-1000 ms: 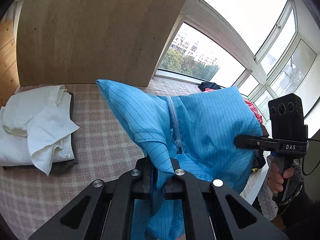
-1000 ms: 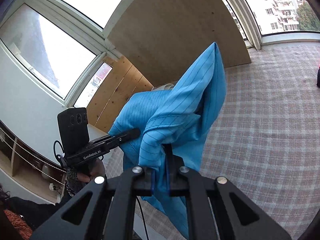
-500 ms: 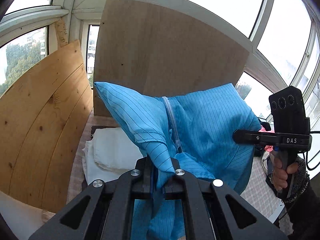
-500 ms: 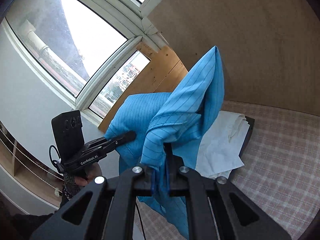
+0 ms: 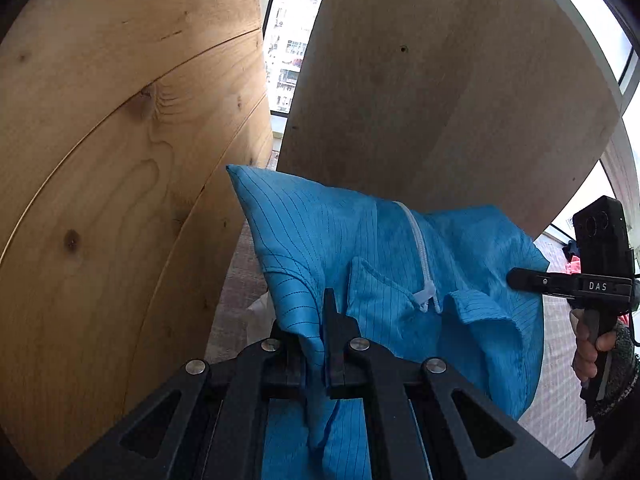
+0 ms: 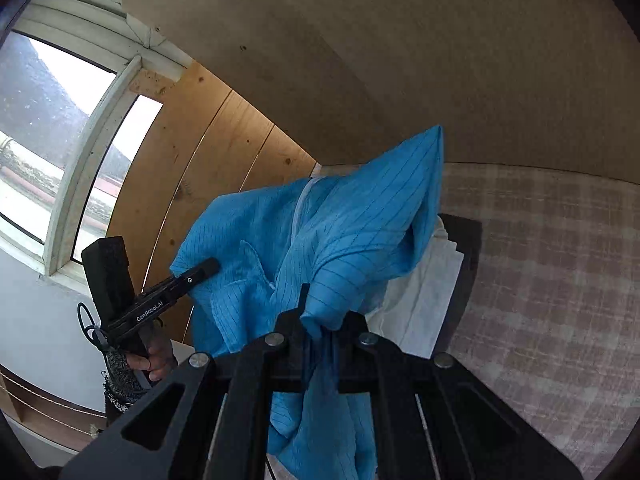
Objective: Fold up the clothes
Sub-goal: 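Lift the folded coat with both grippers and carry it toward the wooden boards, then lower the coat onto the mat by the boards and open both grippers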
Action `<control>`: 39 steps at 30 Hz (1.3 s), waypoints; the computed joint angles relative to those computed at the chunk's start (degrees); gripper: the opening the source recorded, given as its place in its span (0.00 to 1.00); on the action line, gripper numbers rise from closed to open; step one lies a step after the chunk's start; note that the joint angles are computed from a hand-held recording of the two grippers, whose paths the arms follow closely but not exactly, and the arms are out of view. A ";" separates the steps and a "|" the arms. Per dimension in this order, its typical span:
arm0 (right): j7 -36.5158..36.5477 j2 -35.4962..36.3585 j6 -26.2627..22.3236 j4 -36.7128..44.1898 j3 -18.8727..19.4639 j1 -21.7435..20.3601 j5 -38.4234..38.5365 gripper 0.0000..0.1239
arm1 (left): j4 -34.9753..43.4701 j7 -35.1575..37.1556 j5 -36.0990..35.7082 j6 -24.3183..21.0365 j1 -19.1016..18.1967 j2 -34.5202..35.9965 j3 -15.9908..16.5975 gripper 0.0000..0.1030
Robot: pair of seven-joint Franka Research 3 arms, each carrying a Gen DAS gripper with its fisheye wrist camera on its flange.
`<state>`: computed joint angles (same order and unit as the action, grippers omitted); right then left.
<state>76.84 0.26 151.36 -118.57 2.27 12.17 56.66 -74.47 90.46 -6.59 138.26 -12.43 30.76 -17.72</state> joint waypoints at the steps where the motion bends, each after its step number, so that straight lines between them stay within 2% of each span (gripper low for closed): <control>1: 1.74 0.36 -0.16 -0.16 -0.24 -0.21 -2.47 0.06 | 0.70 -0.49 0.82 -0.63 -0.40 0.56 0.53 0.05; 3: 4.44 0.80 -0.24 -0.92 -0.53 -0.59 -6.39 0.06 | 1.99 -1.27 3.18 -1.88 -1.41 1.63 1.69 0.06; 4: 5.07 1.10 -0.50 -1.15 -0.54 -0.71 -7.09 0.06 | 2.44 -2.26 5.35 -2.28 -2.42 2.02 2.78 0.09; 7: 5.96 1.76 -1.18 -1.47 -0.25 -0.77 -8.76 0.06 | 3.80 -5.95 11.46 -3.81 -5.18 3.00 5.38 0.28; 8: 6.16 1.81 -1.27 -1.59 -0.17 -0.78 -9.12 0.06 | 4.98 -6.43 13.02 -4.79 -5.60 3.49 5.80 0.31; 10: 6.13 1.38 -1.23 -1.88 -0.12 -0.89 -8.67 0.06 | 7.69 -7.33 16.55 -6.59 -6.87 4.31 6.85 0.35; 12: 6.23 0.97 -1.40 -2.13 -0.15 -0.94 -8.68 0.06 | 7.64 -7.78 19.30 -6.08 -7.54 3.76 7.38 0.34; 15: 7.95 0.55 -3.27 -1.97 -0.35 -0.97 -12.89 0.09 | 7.68 -8.52 22.24 -5.61 -8.15 3.00 7.82 0.36; 17: 10.91 -0.92 -3.79 -2.78 -0.38 -0.85 -17.55 0.11 | 5.79 -6.04 22.30 -4.03 -7.06 1.60 6.72 0.38; 19: 13.27 -3.16 -3.14 -3.89 -0.26 -0.69 -21.36 0.13 | 2.91 -6.26 23.65 -2.68 -7.14 -0.60 7.07 0.38; 23: 21.65 -9.03 -0.54 -6.60 1.40 -1.25 -37.96 0.13 | -4.27 -7.49 26.45 1.66 -6.68 -6.00 7.41 0.38; 24: 24.22 -10.19 -0.71 -6.72 2.18 -1.85 -42.93 0.17 | -6.35 -7.95 26.26 2.62 -6.19 -7.73 7.15 0.38; 25: 25.77 -10.74 -1.32 -6.16 3.22 -2.62 -46.94 0.18 | -8.36 -8.20 25.74 3.53 -5.59 -9.43 6.75 0.38; 27: 21.79 -10.92 -0.23 -5.03 2.15 -0.56 -45.99 0.19 | -12.17 -4.92 18.52 4.79 -2.56 -12.55 3.53 0.38; 28: 18.16 -9.68 0.01 -3.52 1.41 0.73 -43.48 0.25 | -13.92 -0.77 10.94 4.72 -0.10 -14.06 0.67 0.38; 30: 10.59 -7.13 0.00 -0.23 0.42 2.72 -38.08 0.34 | -16.43 6.51 -1.81 4.04 2.50 -16.02 -3.13 0.38; 31: 7.89 -5.39 -0.81 1.89 0.28 3.11 -36.53 0.34 | -16.40 8.33 -4.84 3.46 2.12 -15.79 -3.83 0.38; 33: 7.02 0.00 -5.16 7.90 0.41 2.64 -37.82 0.34 | -15.98 11.62 -10.43 2.13 1.21 -15.03 -5.08 0.38; 36: 2.45 5.11 -11.44 13.57 0.41 1.32 -31.58 0.34 | -12.33 10.74 -10.50 0.10 -2.43 -11.26 -4.42 0.38; 38: 1.66 6.99 -12.66 15.28 0.59 0.65 -29.31 0.32 | -9.81 8.19 -8.04 0.09 -4.82 -8.58 -3.37 0.38; 39: 1.25 7.57 -13.79 15.83 0.67 0.14 -27.56 0.22 | -8.47 6.96 -7.30 0.16 -5.51 -7.21 -3.06 0.37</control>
<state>78.08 7.83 137.57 -102.74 2.94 12.31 29.10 -82.95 97.42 -13.89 138.41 -17.95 23.56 -20.78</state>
